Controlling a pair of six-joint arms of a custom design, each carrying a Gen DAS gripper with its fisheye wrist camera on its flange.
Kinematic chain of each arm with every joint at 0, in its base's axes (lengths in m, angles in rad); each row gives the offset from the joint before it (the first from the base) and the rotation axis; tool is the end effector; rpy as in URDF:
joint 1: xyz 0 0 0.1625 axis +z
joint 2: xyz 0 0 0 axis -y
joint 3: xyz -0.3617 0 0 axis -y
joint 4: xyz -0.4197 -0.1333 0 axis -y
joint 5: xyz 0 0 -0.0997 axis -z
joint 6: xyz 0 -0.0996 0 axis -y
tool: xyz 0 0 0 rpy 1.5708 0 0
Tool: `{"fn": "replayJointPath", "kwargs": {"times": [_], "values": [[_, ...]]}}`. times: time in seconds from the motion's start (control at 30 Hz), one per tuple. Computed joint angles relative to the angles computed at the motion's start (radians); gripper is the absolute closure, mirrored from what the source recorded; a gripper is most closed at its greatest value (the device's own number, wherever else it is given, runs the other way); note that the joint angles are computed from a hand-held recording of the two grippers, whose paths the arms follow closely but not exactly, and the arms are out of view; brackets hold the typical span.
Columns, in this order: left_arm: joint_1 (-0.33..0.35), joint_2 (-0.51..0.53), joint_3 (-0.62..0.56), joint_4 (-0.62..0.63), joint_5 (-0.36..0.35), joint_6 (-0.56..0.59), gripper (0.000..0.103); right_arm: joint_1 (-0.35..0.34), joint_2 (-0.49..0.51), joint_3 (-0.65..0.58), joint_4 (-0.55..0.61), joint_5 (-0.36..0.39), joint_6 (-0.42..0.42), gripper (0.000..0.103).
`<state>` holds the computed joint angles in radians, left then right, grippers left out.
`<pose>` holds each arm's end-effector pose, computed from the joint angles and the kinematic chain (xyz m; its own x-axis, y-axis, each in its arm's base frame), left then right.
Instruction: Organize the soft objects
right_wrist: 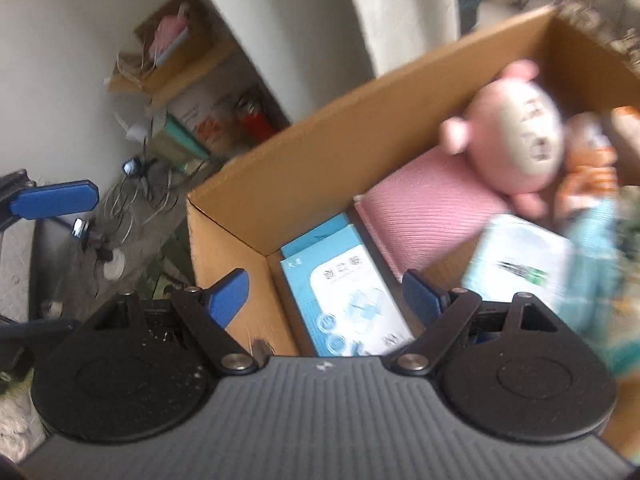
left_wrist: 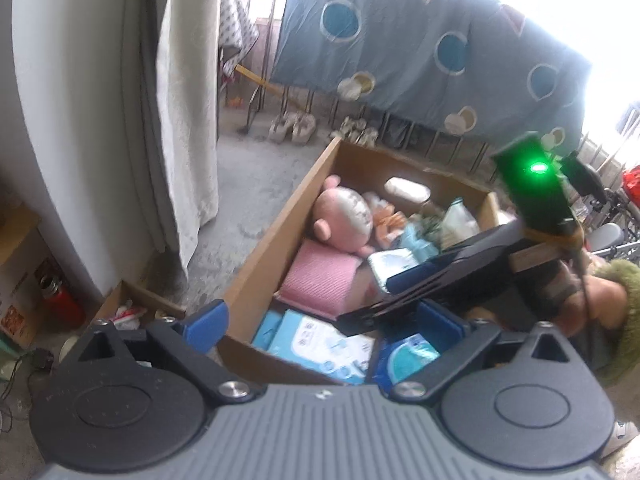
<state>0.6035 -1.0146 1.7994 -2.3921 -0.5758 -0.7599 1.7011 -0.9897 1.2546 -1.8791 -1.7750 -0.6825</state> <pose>-0.3623 -0.5131 0.1225 -0.8091 -0.0783 -0.5825 0.3662 0.7080 -0.6038 0.2041 -0.6868 0.2618 -0.6724 -0.7168 0.1846 -0.7139 0.6939 0.0941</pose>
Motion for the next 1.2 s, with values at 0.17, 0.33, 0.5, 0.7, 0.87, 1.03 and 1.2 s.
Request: {"fn": "replayJointPath", "kwargs": {"times": [0.17, 0.33, 0.5, 0.7, 0.87, 1.03, 1.2], "values": [[-0.063, 0.041, 0.022, -0.106, 0.052, -0.004, 0.000, -0.049, -0.168, 0.096, -0.083, 0.070, -0.008, 0.014], [-0.107, 0.098, 0.017, -0.132, 0.061, -0.019, 0.000, -0.103, -0.372, 0.259, -0.232, 0.101, -0.019, 0.010], [-0.136, 0.153, 0.007, -0.128, 0.074, -0.040, 0.000, -0.182, -0.612, 0.485, -0.435, 0.156, -0.036, 0.001], [-0.145, 0.189, -0.009, -0.060, 0.064, -0.095, 0.000, -0.265, -0.839, 0.732, -0.663, 0.169, -0.037, 0.001], [-0.148, 0.202, -0.020, 0.031, 0.072, -0.163, 0.000, -0.277, -0.906, 0.837, -0.748, 0.108, -0.069, 0.001], [-0.141, 0.214, -0.054, 0.185, 0.062, -0.244, 0.000, -0.254, -0.895, 0.871, -0.796, 0.063, -0.060, 0.001], [-0.136, 0.221, -0.057, 0.215, 0.038, -0.259, 0.000, -0.242, -0.895, 0.895, -0.813, 0.070, -0.062, 0.001]]}}
